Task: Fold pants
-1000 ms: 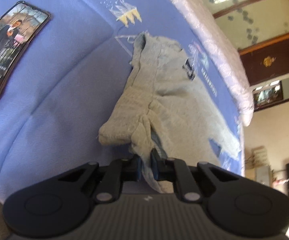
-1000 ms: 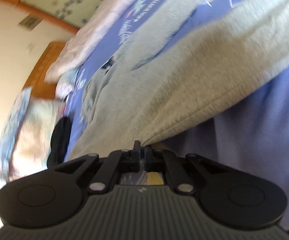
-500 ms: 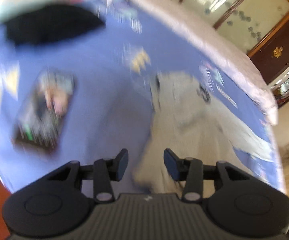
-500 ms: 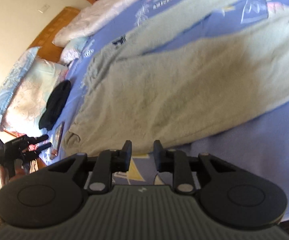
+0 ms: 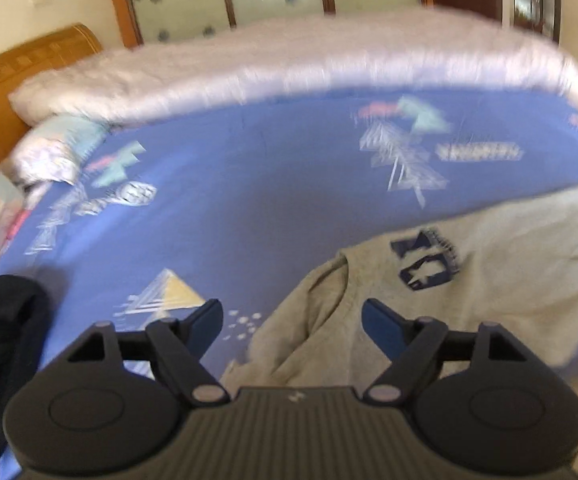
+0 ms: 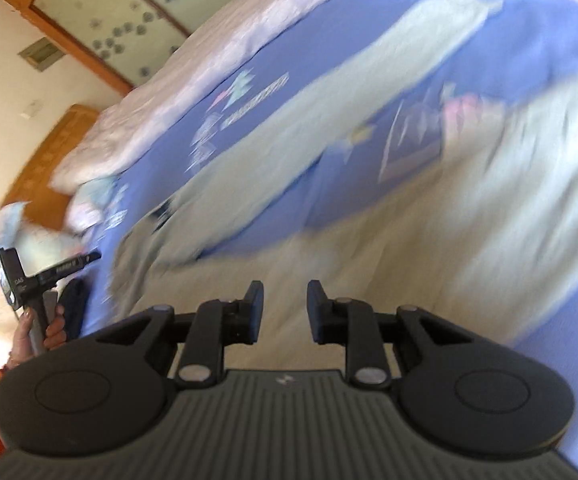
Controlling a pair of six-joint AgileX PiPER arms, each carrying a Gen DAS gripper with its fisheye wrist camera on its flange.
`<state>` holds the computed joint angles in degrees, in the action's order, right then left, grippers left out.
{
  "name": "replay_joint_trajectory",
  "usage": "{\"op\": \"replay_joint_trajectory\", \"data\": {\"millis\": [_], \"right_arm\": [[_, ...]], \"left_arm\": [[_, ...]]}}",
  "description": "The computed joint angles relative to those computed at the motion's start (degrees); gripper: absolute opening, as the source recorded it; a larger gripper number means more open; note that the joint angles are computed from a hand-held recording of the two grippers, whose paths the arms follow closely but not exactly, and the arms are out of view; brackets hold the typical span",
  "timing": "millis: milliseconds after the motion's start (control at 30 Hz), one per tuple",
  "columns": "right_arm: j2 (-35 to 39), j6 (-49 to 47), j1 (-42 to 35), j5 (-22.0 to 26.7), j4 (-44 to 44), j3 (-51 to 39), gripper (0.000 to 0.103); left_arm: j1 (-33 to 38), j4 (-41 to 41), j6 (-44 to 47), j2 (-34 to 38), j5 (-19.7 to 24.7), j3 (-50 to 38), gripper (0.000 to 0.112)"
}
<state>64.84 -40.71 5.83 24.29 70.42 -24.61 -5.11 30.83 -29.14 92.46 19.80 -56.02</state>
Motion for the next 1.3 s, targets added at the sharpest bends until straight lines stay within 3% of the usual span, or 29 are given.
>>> {"op": "replay_joint_trajectory", "data": {"millis": [33, 67, 100, 133, 233, 333, 400, 467, 600, 700, 733, 767, 800, 933, 1100, 1200, 1300], "right_arm": [[1.69, 3.04, -0.94, -1.57, -4.14, -2.83, 0.028], [4.13, 5.05, -2.46, -2.75, -7.11, -6.13, 0.030], [7.16, 4.77, -4.70, -2.99, -7.80, -9.54, 0.030], [10.97, 5.18, -6.92, -3.01, -8.40, -13.88, 0.030], [23.06, 10.22, -11.93, -2.38, -12.50, -28.40, 0.030], [34.80, 27.40, -12.87, -3.99, -26.49, -43.76, 0.030], [42.45, 38.86, -12.84, -3.21, -37.16, -53.83, 0.031], [50.43, 50.32, -13.01, 0.08, -46.80, -64.55, 0.031], [65.41, 70.30, -12.49, 9.10, -61.01, -85.04, 0.032], [74.28, 78.85, -11.86, 19.52, -67.68, -99.06, 0.032], [75.48, 79.18, -11.99, 20.57, -68.15, -100.18, 0.027], [74.82, 81.66, -11.83, 20.41, -69.89, -99.01, 0.010], [73.08, 81.95, -12.11, 17.96, -69.99, -95.55, 0.004], [60.02, 75.32, -14.49, 3.54, -63.97, -74.33, 0.003], [38.32, 46.97, -21.67, -3.85, -37.72, -49.24, 0.002], [25.14, 29.79, -29.21, -3.06, -22.89, -35.57, 0.002], [11.26, 12.60, -41.73, 3.66, -11.50, -21.35, 0.002]], "left_arm": [[-0.61, 2.38, -1.84, 3.11, 0.51, -1.69, 0.069], [-0.92, 4.63, -3.04, 4.79, 0.08, -1.20, 0.052], [-1.43, 4.59, -2.06, 6.37, 0.18, -1.70, 0.024], [-2.19, 6.00, -2.82, 7.22, -0.01, -1.31, 0.019], [-4.39, 18.76, -14.76, 5.09, -1.67, 2.86, 0.015], [-3.94, 17.76, -15.23, -0.62, -4.87, 7.34, 0.014], [-4.89, 22.85, -19.97, -4.54, -5.42, 10.15, 0.014], [-6.50, 31.99, -28.99, -7.36, -4.80, 12.71, 0.014], [-7.51, 33.88, -33.00, -8.87, -2.58, 13.10, 0.014], [-7.73, 39.60, -40.54, -8.97, -1.39, 13.68, 0.014], [-7.96, 40.95, -42.48, -9.54, -0.72, 14.14, 0.014], [-8.09, 40.93, -42.98, -10.40, -0.10, 14.52, 0.014], [-8.21, 40.26, -42.80, -11.31, 0.26, 14.87, 0.014], [-10.02, 35.66, -39.53, -18.19, 2.31, 17.34, 0.014], [-14.66, 23.68, -30.17, -33.13, 8.45, 21.45, 0.014], [-20.43, 16.88, -25.59, -45.56, 16.65, 24.80, 0.014], [-36.37, 17.60, -31.13, -56.33, 33.30, 27.52, 0.014]]}}
